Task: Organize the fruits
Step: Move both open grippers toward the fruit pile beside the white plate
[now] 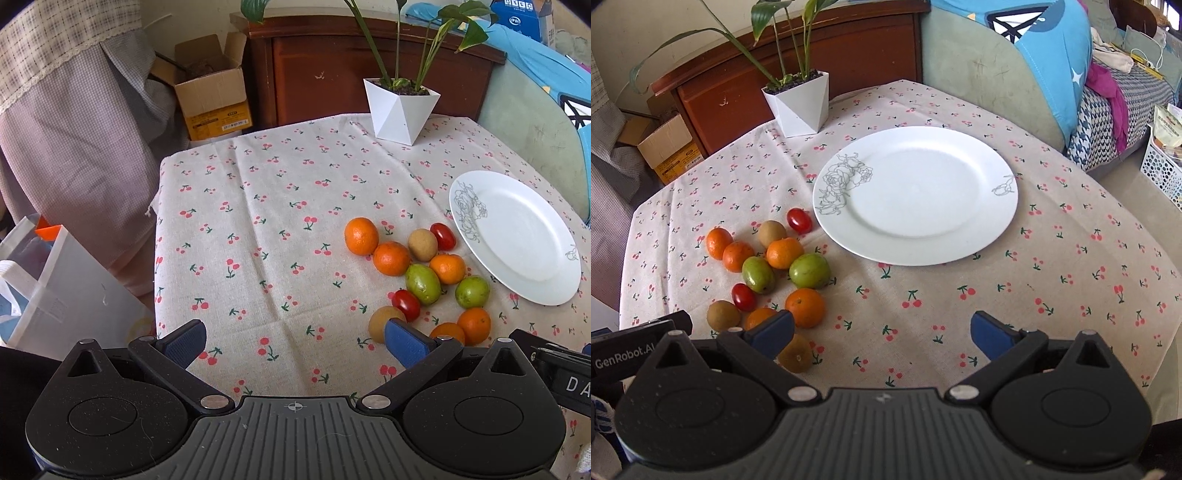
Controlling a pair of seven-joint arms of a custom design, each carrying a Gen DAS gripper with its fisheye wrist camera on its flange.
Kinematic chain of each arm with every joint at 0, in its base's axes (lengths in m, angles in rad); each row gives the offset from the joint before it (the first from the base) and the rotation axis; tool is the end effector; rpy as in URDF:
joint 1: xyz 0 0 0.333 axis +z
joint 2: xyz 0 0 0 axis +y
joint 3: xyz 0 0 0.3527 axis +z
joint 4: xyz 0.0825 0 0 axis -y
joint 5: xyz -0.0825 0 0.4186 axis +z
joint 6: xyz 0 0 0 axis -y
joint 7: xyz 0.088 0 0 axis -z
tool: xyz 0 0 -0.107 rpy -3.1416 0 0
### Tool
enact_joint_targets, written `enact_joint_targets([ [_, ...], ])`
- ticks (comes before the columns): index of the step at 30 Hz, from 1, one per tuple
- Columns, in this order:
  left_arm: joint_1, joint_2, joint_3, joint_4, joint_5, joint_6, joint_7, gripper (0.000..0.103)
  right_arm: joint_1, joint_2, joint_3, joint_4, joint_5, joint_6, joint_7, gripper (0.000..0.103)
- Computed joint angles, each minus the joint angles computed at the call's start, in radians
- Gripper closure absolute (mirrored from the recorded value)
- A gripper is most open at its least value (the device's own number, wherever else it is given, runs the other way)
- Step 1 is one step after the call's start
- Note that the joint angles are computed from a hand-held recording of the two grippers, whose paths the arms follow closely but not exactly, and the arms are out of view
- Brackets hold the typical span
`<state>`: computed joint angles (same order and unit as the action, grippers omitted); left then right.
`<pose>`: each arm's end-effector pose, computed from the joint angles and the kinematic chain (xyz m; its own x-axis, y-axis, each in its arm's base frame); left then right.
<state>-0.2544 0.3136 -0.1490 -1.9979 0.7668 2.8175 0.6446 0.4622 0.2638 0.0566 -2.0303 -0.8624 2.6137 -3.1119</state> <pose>0.6066 -0.2894 0.3640 -0.1172 -0.9926 -0.0319 -0.8090 0.1140 -0.5766 0.5588 0.3365 0.3576 -0.3507 -0.9295 -0.1145 -0.7523 0.3524 -0.5567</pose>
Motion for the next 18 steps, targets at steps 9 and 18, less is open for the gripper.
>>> enact_joint_targets([
  [9, -0.003, 0.001, -0.002, -0.004, 0.004, -0.005, 0.007, 0.000, 0.009, 0.016, 0.007, 0.026, 0.017, -0.050, -0.055, 0.003],
  [18, -0.011, -0.001, 0.008, -0.005, 0.037, -0.015, -0.016, 0.000, 0.017, 0.027, 0.008, 0.042, 0.023, -0.062, -0.084, 0.006],
])
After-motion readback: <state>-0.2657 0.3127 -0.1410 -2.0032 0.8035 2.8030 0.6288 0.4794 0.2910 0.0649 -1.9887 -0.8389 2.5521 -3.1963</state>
